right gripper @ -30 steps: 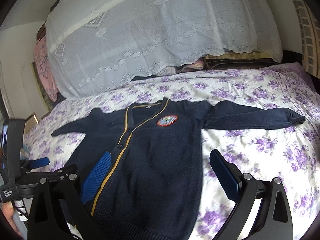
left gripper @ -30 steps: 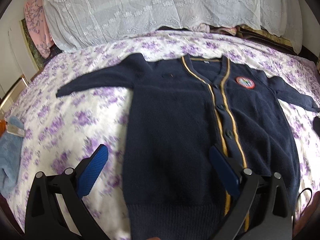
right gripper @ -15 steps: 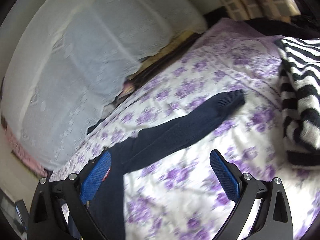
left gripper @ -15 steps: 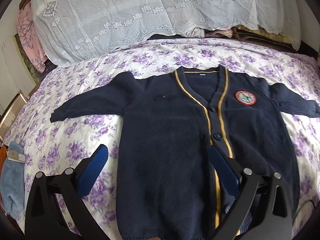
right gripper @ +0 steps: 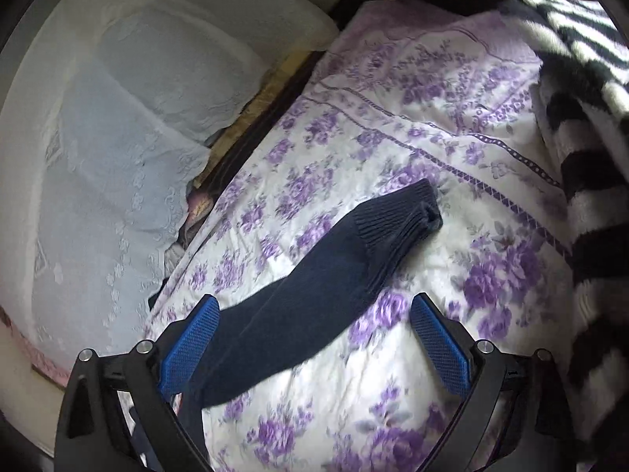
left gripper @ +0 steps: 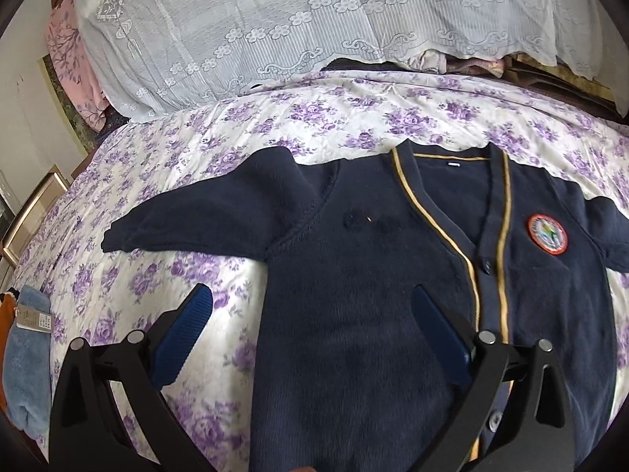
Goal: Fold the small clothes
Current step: 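Grasp the cuff of the cardigan sleeve with the right gripper, then fold the held sleeve across the cardigan body with the right gripper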
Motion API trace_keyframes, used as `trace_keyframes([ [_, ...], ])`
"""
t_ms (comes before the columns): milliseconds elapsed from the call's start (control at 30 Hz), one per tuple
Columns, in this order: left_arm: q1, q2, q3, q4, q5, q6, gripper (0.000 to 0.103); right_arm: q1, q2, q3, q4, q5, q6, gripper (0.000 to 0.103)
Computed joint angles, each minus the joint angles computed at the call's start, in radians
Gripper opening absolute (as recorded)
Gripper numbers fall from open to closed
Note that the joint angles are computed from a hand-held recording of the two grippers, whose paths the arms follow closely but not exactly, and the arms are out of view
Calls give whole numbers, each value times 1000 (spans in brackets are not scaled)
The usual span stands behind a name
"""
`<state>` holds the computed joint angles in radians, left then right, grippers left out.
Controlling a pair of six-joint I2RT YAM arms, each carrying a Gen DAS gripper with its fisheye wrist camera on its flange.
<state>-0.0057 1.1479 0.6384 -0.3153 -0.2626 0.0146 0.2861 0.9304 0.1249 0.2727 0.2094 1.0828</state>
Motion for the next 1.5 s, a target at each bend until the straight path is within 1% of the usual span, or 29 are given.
trace_keyframes([
  [33, -2, 16, -2, 18, -6, 2, 99, -22, 29, 7, 26, -20, -13, 98],
  [100, 0, 54, -4, 54, -15, 7, 99, -37, 61, 23, 37, -32, -21, 96],
  [133, 1, 71, -5, 65, -17, 8, 99, -48, 83, 28, 51, -36, -17, 90],
  [167, 6, 87, -8, 77, -16, 9, 99, -71, 116, 24, 96, -51, -7, 82],
  [200, 14, 109, -8, 90, -12, 10, 99, -93, 136, 21, 116, -63, 2, 73],
  [233, 24, 129, -7, 100, -6, 13, 99, -107, 153, 20, 131, -69, 10, 69],
  [300, 40, 162, -10, 121, 4, 17, 99, -138, 173, 2, 166, -76, 29, 54],
  [367, 53, 195, -6, 131, 15, 17, 99, -142, 186, 2, 169, -67, 29, 46],
  [433, 56, 211, 11, 115, 34, 7, 99, -126, 194, 13, 153, -39, 21, 32],
  [467, 48, 208, 23, 100, 46, 1, 99, -120, 194, 14, 155, -29, 18, 12],
  [500, 41, 202, 31, 88, 59, 1, 99, -118, 186, 9, 160, -26, 14, 6],
  [533, 21, 191, 49, 64, 79, 1, 99, -111, 162, -2, 167, -16, 9, 6],
  [600, -37, 177, 90, 14, 90, -9, 99, -69, 77, -3, 108, 53, -10, 6],
  [667, -129, 186, 157, -43, 78, -37, 99, -31, -33, -13, 45, 105, -19, 6],
  [700, -168, 196, 182, -61, 63, -51, 99, -15, -90, -18, 17, 124, -24, 6],
  [767, -286, 256, 263, -111, 3, -84, 99, 36, -190, -16, -54, 175, -32, 6],
  [800, -325, 280, 285, -121, -13, -95, 99, 58, -216, -10, -81, 195, -42, 6],
  [867, -410, 368, 351, -127, -41, -126, 99, 98, -261, 2, -128, 238, -60, 6],
  [933, -471, 480, 439, -146, -43, -156, 99, 127, -290, 11, -159, 270, -72, 6],
  [1000, -501, 569, 516, -163, -36, -178, 99, 156, -313, 18, -187, 299, -86, 6],
  [1100, -556, 739, 642, -202, -99, -186, 99, 155, -309, 16, -193, 297, -87, 6],
  [1133, -567, 768, 651, -210, -120, -193, 99, 132, -302, 9, -180, 264, -82, 6],
  [1167, -573, 771, 631, -178, -130, -197, 99, 128, -294, 4, -171, 256, -77, 6],
  [1200, -576, 746, 593, -138, -135, -198, 99, 134, -289, 4, -170, 264, -73, 6],
  [1233, -574, 736, 586, -143, -129, -190, 99, 139, -288, 7, -171, 270, -75, 6],
  [1300, -557, 697, 565, -156, -89, -168, 99, 164, -287, 24, -179, 292, -89, 6],
  [1367, -516, 622, 519, -150, -39, -147, 99, 209, -273, 53, -188, 331, -115, 6],
  [1500, -417, 491, 425, -121, -22, -114, 99, 285, -206, 122, -180, 378, -164, 6],
])
